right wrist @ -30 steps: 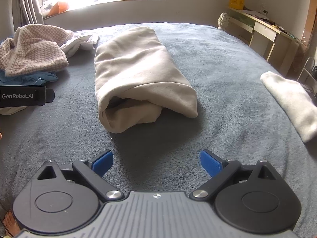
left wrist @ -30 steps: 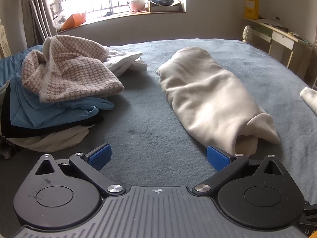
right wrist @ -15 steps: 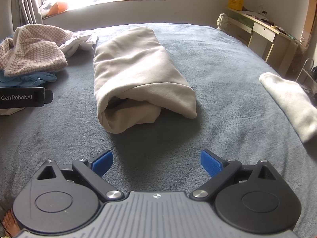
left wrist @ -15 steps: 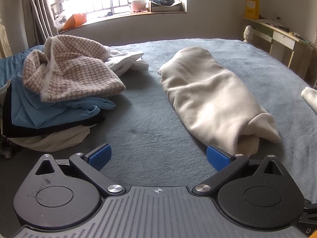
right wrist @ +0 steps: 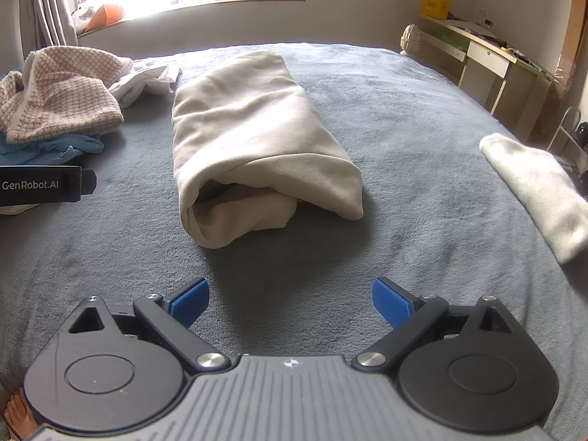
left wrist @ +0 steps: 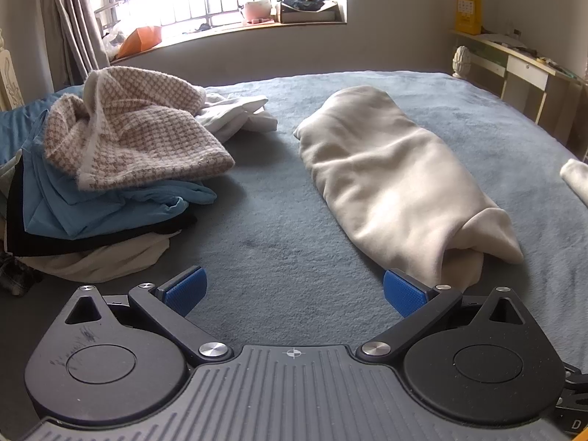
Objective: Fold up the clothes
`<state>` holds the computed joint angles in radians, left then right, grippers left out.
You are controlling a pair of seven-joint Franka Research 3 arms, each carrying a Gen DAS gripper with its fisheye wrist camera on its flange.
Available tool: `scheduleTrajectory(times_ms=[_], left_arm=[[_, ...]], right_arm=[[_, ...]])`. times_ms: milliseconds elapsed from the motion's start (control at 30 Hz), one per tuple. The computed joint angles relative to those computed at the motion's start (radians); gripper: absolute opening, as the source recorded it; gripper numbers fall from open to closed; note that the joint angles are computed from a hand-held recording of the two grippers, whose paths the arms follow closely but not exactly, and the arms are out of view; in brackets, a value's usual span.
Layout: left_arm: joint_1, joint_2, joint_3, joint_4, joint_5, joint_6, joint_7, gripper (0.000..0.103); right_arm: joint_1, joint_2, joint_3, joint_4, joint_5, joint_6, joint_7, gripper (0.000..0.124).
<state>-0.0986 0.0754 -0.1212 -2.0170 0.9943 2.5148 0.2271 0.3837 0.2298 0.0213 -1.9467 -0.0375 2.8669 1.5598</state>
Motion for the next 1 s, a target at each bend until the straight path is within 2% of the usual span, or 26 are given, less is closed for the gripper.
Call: scheduleTrajectory(times_ms=[1000], left_arm=[[-0.003,0.002,-0.001,0.001,-0.006,-0.014,0.005,0.103]], right_arm=[[0.008,0.0,-0.008,-0.004,-0.024,0.007,0.029,0.098]])
